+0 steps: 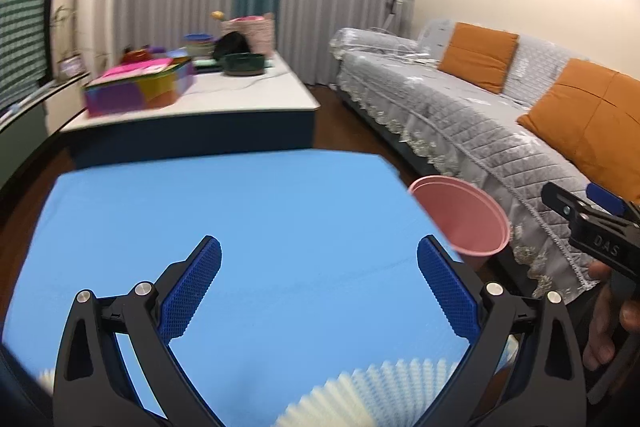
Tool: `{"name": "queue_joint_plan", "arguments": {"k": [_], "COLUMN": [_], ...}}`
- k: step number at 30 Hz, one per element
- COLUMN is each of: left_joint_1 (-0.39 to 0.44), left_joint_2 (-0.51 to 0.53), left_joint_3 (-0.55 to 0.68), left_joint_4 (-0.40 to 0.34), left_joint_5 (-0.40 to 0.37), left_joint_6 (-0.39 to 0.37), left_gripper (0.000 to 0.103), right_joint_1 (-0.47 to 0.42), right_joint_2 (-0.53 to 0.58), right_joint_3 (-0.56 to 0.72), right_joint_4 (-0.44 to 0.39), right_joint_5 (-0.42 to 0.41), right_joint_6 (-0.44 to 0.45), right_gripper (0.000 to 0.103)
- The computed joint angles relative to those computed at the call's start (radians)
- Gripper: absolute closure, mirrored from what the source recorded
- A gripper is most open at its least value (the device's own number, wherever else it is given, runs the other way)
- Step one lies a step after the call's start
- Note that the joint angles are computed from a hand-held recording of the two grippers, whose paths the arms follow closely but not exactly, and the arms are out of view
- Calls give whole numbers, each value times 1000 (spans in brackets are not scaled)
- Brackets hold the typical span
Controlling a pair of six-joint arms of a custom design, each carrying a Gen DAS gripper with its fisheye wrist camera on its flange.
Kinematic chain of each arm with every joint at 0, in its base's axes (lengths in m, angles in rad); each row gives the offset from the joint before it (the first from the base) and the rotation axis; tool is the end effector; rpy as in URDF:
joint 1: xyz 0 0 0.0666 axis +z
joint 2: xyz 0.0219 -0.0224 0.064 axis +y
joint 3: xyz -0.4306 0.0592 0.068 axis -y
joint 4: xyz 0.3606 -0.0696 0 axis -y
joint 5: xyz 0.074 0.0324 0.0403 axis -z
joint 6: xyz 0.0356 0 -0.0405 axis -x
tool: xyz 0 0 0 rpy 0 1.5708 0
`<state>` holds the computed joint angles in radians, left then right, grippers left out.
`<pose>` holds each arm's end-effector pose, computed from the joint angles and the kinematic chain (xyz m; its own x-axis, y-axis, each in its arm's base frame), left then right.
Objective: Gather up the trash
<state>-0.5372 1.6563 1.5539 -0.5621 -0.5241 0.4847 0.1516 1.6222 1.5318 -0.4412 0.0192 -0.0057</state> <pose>0.4965 -0.2755 0.4522 -0.5175 -0.1613 -0.8403 -0.1543 0.9836 -0.0937 0.5591 0.0843 0.4689 -0.5019 -0.0709 -0.8620 -0.1318 0.9913 -0.0048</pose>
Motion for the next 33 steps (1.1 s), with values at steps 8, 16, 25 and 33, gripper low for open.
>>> {"name": "queue_joint_plan", "arguments": {"k": [8, 16, 25, 33], "left_joint_1": [-53, -44, -37, -32], "left_joint_2": [-79, -81, -62, -52], "left_joint_3": [-125, -138, -127, -123], "left_joint_4": [-30, -32, -60, -75], "left_joint_5": [-65, -118, -109, -100], "left_joint_6": [63, 103, 136, 161], "left_gripper": [8, 8, 8, 8], "right_joint_1": [33, 55, 65, 62], "right_joint_2": [-77, -71, -55, -56], "right_joint_3": [-115, -133, -128, -130], "right_joint_4": [2, 19, 25, 32], "right_joint_5": [2, 24, 24, 19], "right_joint_6": [-5, 0, 7, 2], "right_gripper": [5, 5, 5, 5]}}
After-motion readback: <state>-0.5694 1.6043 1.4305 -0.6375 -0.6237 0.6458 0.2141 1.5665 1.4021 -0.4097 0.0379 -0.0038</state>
